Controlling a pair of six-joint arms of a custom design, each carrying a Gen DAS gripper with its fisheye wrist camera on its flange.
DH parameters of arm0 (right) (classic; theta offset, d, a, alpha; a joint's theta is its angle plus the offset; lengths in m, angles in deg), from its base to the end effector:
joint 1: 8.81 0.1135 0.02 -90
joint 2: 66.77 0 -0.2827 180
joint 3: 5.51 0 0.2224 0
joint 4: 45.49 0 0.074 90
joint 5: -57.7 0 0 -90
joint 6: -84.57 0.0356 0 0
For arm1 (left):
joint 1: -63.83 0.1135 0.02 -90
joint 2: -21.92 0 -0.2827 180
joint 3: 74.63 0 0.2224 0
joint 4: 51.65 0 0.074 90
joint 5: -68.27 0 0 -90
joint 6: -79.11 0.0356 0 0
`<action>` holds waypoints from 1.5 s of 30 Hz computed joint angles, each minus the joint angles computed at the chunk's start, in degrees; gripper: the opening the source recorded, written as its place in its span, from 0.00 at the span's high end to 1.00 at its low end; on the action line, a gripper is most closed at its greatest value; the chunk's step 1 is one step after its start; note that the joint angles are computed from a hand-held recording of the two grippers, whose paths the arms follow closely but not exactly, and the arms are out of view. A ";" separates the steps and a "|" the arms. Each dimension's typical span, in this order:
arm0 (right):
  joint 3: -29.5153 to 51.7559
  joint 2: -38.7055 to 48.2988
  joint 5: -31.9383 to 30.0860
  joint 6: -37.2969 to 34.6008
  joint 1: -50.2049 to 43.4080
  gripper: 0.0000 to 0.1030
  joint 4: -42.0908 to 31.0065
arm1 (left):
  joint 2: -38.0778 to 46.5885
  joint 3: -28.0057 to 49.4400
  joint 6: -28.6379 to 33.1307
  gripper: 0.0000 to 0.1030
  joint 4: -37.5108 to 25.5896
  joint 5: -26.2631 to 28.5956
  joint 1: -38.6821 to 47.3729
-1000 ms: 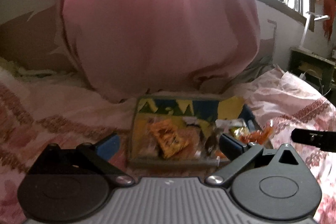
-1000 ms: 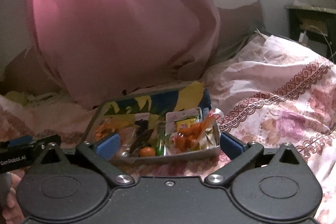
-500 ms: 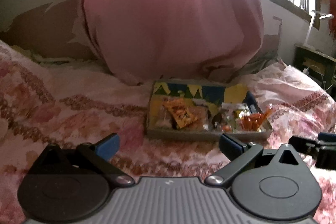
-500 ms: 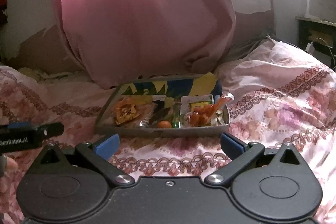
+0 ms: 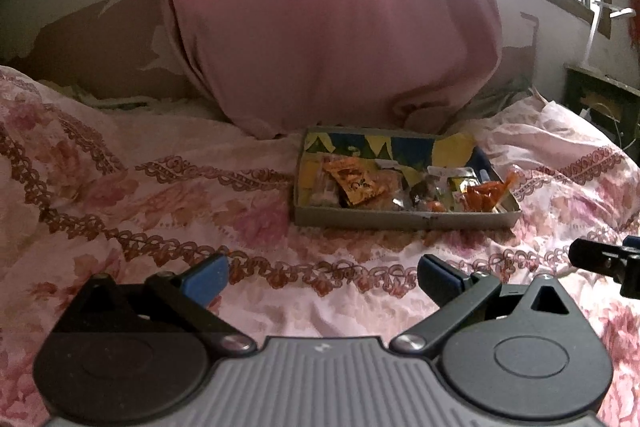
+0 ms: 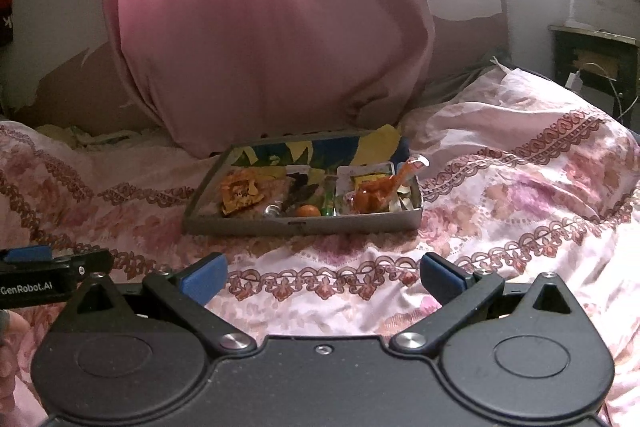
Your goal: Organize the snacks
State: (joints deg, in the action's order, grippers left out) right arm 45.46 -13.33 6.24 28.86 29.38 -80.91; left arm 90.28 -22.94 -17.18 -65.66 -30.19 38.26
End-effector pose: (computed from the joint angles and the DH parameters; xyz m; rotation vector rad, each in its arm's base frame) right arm 0.1349 0.0779 0.2684 0.2794 2.0530 0.0144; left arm 0.2032 -0.0914 0.2568 0.2648 2.0882 -0.1791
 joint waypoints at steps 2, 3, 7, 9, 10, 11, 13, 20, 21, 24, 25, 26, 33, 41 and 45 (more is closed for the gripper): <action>-0.07 -0.69 1.52 1.32 1.63 0.01 -1.46 | -0.77 -0.45 -0.09 0.01 -0.58 -0.62 -0.73; -0.11 -1.01 2.49 2.23 2.67 0.01 -2.31 | -1.28 -0.78 -0.15 0.01 -0.86 -0.95 -1.10; -0.06 -1.73 5.72 5.60 5.95 0.01 -5.51 | -3.20 -2.21 -0.29 0.01 -1.66 -2.64 -2.70; -0.11 -1.72 7.67 7.76 8.05 0.01 -7.53 | -3.94 -2.89 -0.16 0.01 -1.82 -3.70 -3.64; -0.04 -1.55 8.73 9.11 9.28 0.01 -8.91 | -4.19 -3.07 -0.10 0.01 -2.01 -4.05 -3.98; -0.03 -1.44 9.48 10.32 10.30 0.01 -10.03 | -4.38 -3.15 -0.13 0.01 -2.33 -4.51 -4.47; 0.00 -1.24 10.99 13.25 12.79 0.01 -12.54 | -4.88 -3.31 -0.37 0.01 -2.84 -5.16 -5.17; 0.85 -0.23 14.99 20.72 18.43 0.01 -18.88 | -6.58 -3.47 -1.11 0.00 -5.09 -4.06 -4.20; 1.00 -0.07 15.40 21.99 19.19 0.01 -19.79 | -6.78 -3.50 -1.18 0.00 -5.46 -3.76 -3.94; 1.63 0.81 16.59 26.04 21.74 0.01 -23.03 | -7.36 -3.59 -1.73 0.01 -6.43 -3.58 -3.98; 1.88 1.16 16.93 27.44 22.61 0.01 -24.17 | -7.60 -3.59 -1.89 0.01 -6.84 -3.48 -3.99; 2.14 1.52 17.33 29.03 23.54 0.01 -25.44 | -7.93 -3.60 -2.08 0.01 -7.38 -3.34 -4.04; 3.44 3.10 18.70 37.27 27.53 0.01 -31.97 | -10.90 -4.21 -2.65 0.00 -10.56 -4.37 -5.68; 2.73 2.78 17.47 36.21 25.96 0.01 -29.67 | -9.90 -3.23 -2.86 0.00 -11.82 -7.72 -8.18; 2.50 3.51 17.02 34.36 25.96 0.01 -28.13 | -9.75 -3.08 -2.88 0.00 -11.99 -7.77 -7.98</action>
